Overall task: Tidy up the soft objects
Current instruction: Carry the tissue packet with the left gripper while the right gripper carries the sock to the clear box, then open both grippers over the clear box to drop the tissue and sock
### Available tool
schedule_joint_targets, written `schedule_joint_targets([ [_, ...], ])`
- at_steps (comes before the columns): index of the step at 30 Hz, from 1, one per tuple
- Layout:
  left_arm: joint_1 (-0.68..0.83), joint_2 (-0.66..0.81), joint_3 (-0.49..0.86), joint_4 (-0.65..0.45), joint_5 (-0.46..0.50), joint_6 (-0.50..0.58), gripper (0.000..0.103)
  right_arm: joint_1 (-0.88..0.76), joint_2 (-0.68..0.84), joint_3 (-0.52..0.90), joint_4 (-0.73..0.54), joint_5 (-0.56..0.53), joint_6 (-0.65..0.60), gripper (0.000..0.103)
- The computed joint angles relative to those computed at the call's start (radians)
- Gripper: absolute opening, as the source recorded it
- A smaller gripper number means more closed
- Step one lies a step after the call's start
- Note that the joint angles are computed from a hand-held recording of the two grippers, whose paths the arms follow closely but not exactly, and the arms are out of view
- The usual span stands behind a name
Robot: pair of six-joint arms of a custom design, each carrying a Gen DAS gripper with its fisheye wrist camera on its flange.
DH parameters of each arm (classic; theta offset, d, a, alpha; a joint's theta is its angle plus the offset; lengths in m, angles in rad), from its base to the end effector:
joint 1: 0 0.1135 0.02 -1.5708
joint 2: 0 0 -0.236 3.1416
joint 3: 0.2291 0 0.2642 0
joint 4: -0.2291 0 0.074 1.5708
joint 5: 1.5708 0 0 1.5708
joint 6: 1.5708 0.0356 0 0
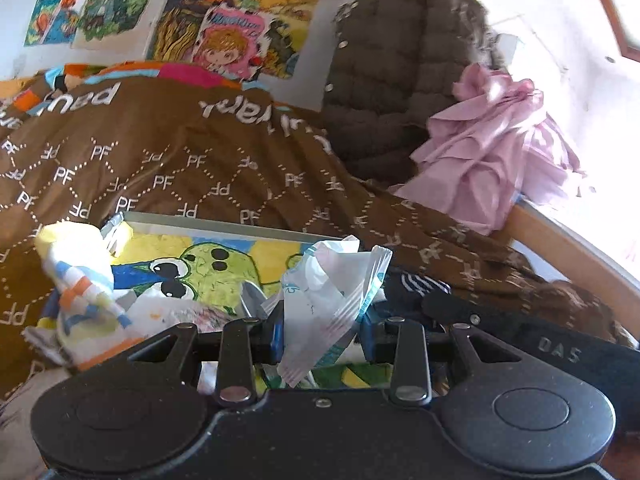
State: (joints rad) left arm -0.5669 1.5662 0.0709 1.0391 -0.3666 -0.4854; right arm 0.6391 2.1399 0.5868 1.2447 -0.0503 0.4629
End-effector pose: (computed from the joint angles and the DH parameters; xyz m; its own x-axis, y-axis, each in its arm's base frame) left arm 0.1709 -0.0936 0.0502 -0.4360 -0.2388 -0.8677 0.0300 0.9598 -0.2792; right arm 0.2527 0.1900 0.0229 -0.5012 0.1832 -0.8457 -0.4586 0.7725 0.4391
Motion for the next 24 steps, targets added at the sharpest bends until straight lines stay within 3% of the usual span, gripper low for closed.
schedule_joint_targets([
  [4,0.136,0.158,0.128,-0.008,0.102,0.013,0.037,-0.011,0.040,0.083,-0.107,-0.016,-0.014,0.007],
  [6,0.177,0.196,0.185,-0.062,0.135,0.014,0.037,-0.014,0.050,0.109,-0.157,-0.024,-0.005,0.010],
  [9,0.203,0.248,0.251,-0.127,0.142,0.036,0.038,-0.023,0.055,0.125,-0.193,-0.041,0.004,0.012],
  [15,0.187,0.324,0.286,-0.117,0.120,0.065,0.039,-0.054,0.037,0.116,-0.227,-0.068,0.027,0.016],
  [18,0.169,0.329,0.279,-0.106,0.104,0.060,0.042,-0.068,0.013,0.100,-0.235,-0.078,0.036,0.029],
  [21,0.145,0.311,0.263,-0.109,0.095,0.061,0.055,-0.073,-0.021,0.063,-0.209,-0.071,0.028,0.037],
  [24,0.127,0.288,0.238,-0.101,0.082,0.048,0.061,-0.064,-0.073,0.006,-0.167,-0.038,-0.006,0.048],
])
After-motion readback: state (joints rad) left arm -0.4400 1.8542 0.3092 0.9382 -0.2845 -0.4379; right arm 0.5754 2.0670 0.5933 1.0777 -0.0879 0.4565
